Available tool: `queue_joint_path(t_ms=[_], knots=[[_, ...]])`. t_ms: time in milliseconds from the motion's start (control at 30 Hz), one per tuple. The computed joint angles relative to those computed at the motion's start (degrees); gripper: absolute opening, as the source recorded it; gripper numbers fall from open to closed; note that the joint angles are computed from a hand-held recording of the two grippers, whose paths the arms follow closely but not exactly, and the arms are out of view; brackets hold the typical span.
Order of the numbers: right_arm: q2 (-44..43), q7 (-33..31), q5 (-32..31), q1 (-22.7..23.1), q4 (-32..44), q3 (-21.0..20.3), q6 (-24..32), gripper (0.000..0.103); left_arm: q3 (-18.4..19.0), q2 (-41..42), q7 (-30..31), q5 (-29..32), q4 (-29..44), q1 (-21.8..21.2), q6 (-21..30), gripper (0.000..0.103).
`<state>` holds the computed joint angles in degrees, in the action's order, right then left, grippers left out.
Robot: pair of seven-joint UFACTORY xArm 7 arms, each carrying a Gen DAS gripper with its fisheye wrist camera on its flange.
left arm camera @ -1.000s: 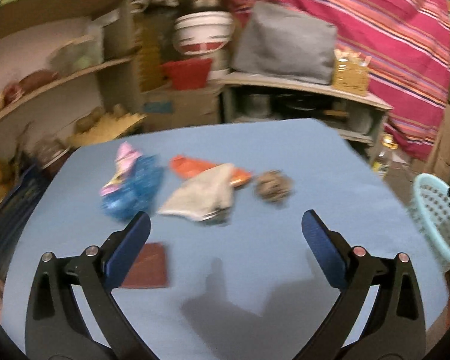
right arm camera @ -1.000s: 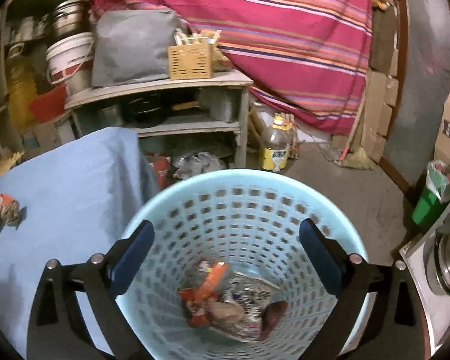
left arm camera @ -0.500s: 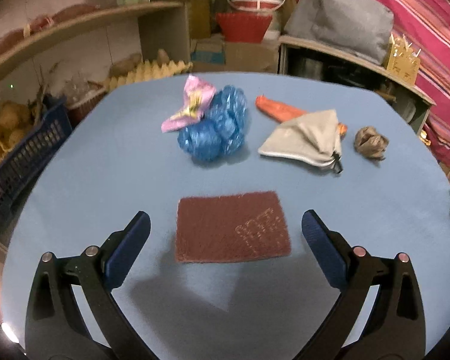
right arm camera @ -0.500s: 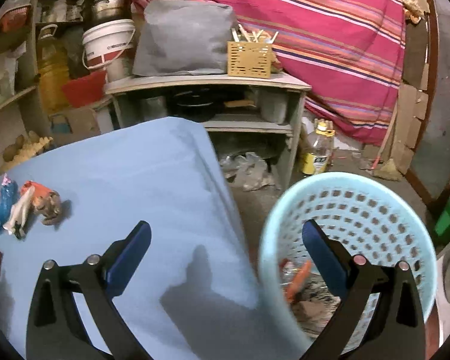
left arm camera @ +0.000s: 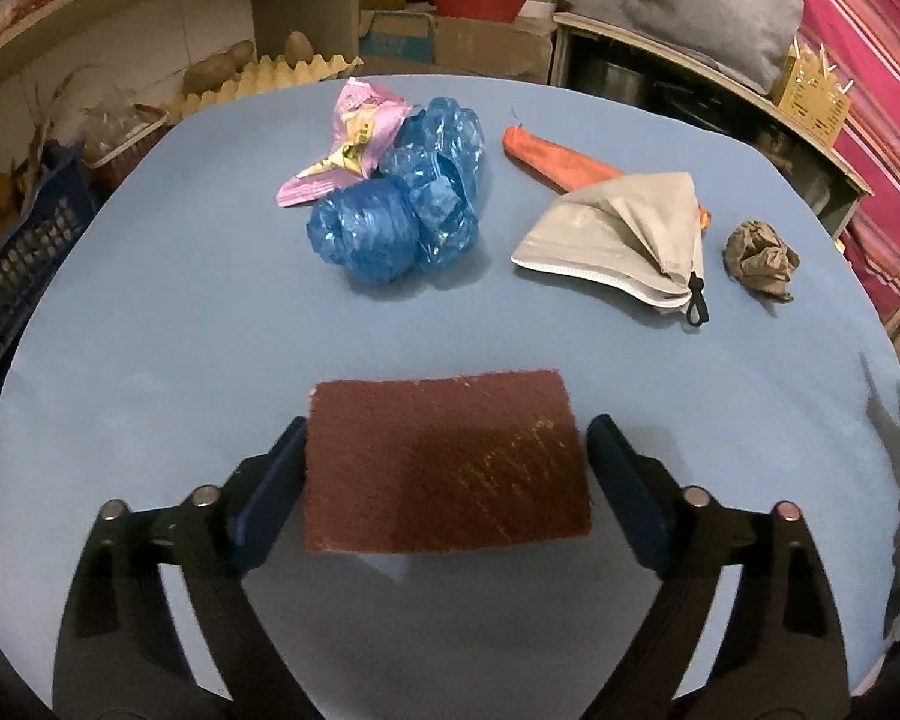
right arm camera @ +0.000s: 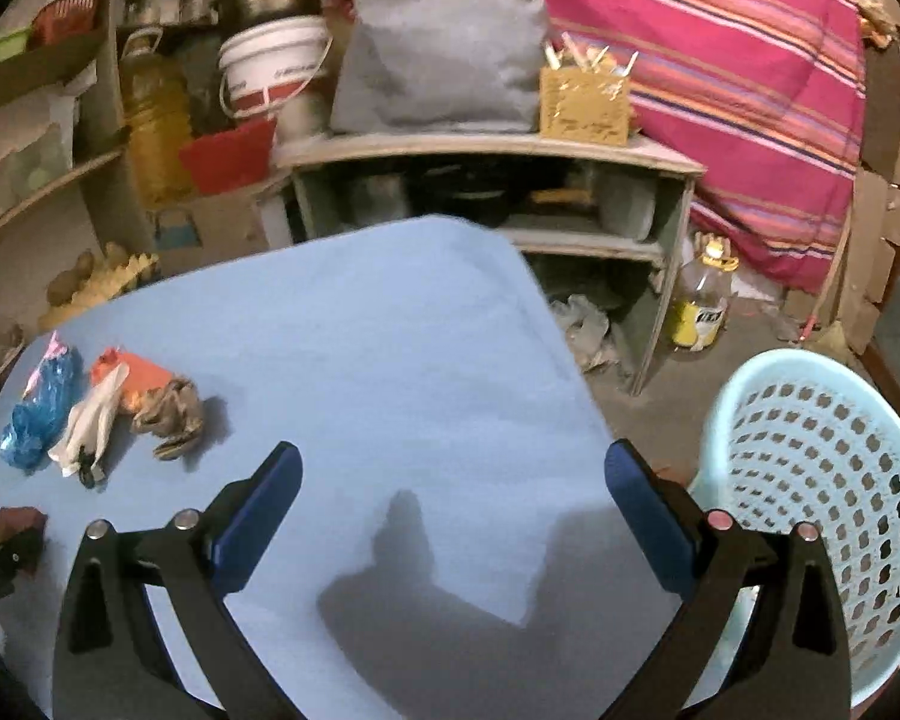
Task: Collect trash
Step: 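Grasp the tan crumpled cloth with the right tool, then carry the scouring pad and tan cloth over the basket and open both tools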
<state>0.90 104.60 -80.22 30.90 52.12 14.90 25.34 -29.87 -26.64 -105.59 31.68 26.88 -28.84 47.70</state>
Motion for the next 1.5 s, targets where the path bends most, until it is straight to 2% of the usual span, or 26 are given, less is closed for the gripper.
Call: queue_joint_path(t_ms=[100, 167, 267, 367, 500, 633, 767, 1067, 1133, 1200, 1267, 1333, 1367, 1400, 1500], knots=[[2.9, -5.6, 4.1, 0.8, 2.7, 0.3, -1.7, 0.099, 0.6, -0.2, 0.8, 0.5, -0.3, 0.1, -0.6, 0.083], [4.4, -6.2, 4.3, 1.8, 4.2, -0.1, -2.2, 0.099, 0.2, -0.8, 0.6, 1.1, -0.4, 0.5, -0.5, 0.083], [6.2, -4.6, 1.9, 3.9, 6.4, -0.6, -2.3, 0.099, -1.1, -1.7, 0.6, 2.7, 0.7, 1.1, 2.6, 0.083], [8.9, -5.8, -0.2, 6.9, 9.6, -0.5, 0.7, 0.099, -3.1, -3.0, -0.3, 5.8, 2.2, 1.8, 6.4, 0.083], [12.1, -12.5, 4.0, 9.5, 13.3, -1.0, 3.4, 0.099, -4.6, -3.1, -1.6, 9.7, 4.5, 2.9, 10.2, 0.083], [14.7, -18.2, 8.4, 11.3, 16.3, -2.5, 2.6, 0.099, -3.7, -3.9, -1.7, 12.7, 4.7, 3.6, 10.9, 0.083], [16.3, -20.0, 9.4, 13.4, 18.9, -4.3, 2.8, 0.099, -2.7, -3.6, -1.9, 14.6, 4.8, 4.6, 11.4, 0.083], [21.2, -26.7, 14.8, 16.7, 25.4, -7.0, 4.0, 0.097, 0.5, -6.5, -0.9, 16.2, 2.1, 6.7, 7.7, 0.083], [22.1, -28.6, 16.2, 17.2, 26.5, -7.5, 4.4, 0.094, 0.8, -7.1, -1.0, 16.1, 1.4, 7.5, 6.6, 0.083], [22.7, -30.4, 17.7, 17.7, 27.2, -7.9, 4.8, 0.079, 1.5, -7.6, -0.8, 16.0, 0.8, 8.4, 5.0, 0.083], [23.4, -32.6, 20.2, 17.4, 27.7, -8.1, 4.0, 0.073, 1.1, -7.3, -0.6, 15.9, 1.0, 9.5, 4.5, 0.083], [23.5, -34.2, 22.7, 16.8, 27.2, -8.3, 1.5, 0.061, 0.8, -6.9, -0.5, 15.9, 1.4, 10.2, 4.0, 0.083], [23.6, -34.9, 23.7, 16.6, 27.0, -8.6, 0.4, 0.047, 0.5, -6.7, -0.4, 15.9, 1.6, 10.4, 4.0, 0.083], [23.4, -35.9, 25.1, 16.1, 26.4, -8.6, -1.4, 0.043, 0.1, -6.3, -0.1, 16.0, 2.0, 10.6, 4.3, 0.083], [22.1, -34.4, 25.0, 16.9, 24.2, -10.6, -4.6, 0.042, -1.3, -4.9, 0.3, 16.0, 3.4, 10.5, 6.3, 0.083]])
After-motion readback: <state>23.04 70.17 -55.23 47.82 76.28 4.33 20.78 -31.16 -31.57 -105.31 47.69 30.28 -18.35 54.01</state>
